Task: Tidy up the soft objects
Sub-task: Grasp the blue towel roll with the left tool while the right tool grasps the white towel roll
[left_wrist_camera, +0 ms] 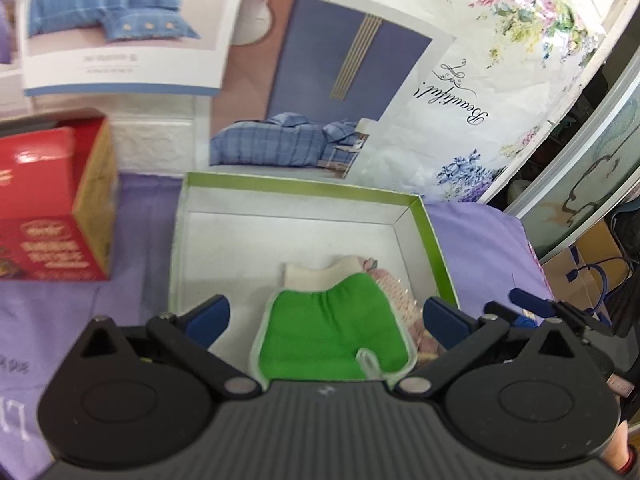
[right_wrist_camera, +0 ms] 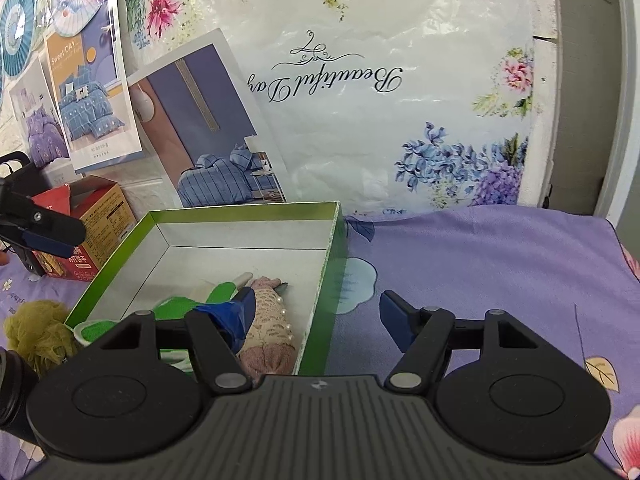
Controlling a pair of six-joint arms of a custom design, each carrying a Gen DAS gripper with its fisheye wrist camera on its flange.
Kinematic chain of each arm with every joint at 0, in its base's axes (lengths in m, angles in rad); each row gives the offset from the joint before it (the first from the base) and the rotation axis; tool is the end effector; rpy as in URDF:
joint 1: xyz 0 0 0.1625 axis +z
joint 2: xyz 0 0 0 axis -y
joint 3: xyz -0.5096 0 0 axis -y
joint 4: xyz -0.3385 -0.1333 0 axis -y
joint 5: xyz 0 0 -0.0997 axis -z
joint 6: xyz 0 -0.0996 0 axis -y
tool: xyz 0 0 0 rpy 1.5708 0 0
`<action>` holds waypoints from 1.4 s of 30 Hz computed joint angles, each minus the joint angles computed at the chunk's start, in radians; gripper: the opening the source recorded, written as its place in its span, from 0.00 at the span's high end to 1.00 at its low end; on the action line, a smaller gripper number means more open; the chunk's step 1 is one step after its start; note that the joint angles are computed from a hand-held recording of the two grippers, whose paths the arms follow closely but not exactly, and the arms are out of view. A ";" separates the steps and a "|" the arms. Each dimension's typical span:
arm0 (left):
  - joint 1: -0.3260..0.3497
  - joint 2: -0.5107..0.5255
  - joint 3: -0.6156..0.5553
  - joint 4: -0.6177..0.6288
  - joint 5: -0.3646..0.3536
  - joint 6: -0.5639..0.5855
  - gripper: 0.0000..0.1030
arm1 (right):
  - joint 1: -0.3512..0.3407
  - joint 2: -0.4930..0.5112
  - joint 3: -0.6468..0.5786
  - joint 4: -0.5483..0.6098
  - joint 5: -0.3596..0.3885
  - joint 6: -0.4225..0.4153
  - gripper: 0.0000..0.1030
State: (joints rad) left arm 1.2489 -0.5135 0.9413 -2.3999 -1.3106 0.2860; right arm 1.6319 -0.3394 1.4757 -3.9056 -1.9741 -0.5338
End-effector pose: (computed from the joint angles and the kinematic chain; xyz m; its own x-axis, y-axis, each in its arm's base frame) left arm -0.1280 -0.8863 0.2227 -0.8278 0.4482 -0.3374 0.5470 0.7784 -0.3079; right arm 0.1395 -0.7375 0.0847 -0.7982 0.0810 0.5969 -0.4976 0.4696 -0.7293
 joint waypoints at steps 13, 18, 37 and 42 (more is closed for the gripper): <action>-0.009 -0.376 0.731 -0.535 0.000 0.174 0.00 | 0.056 0.058 0.333 -0.427 -0.166 -0.053 0.46; 0.005 -0.438 0.953 -0.666 0.032 0.205 0.00 | 0.099 0.128 0.383 -0.444 -0.199 -0.063 0.46; 0.064 -0.257 0.871 -0.585 0.053 0.206 0.00 | 0.106 0.221 0.132 -0.123 -0.237 -0.162 0.45; 0.072 -0.240 0.846 -0.565 0.015 0.224 0.00 | 0.076 0.213 0.147 -0.130 -0.162 -0.129 0.42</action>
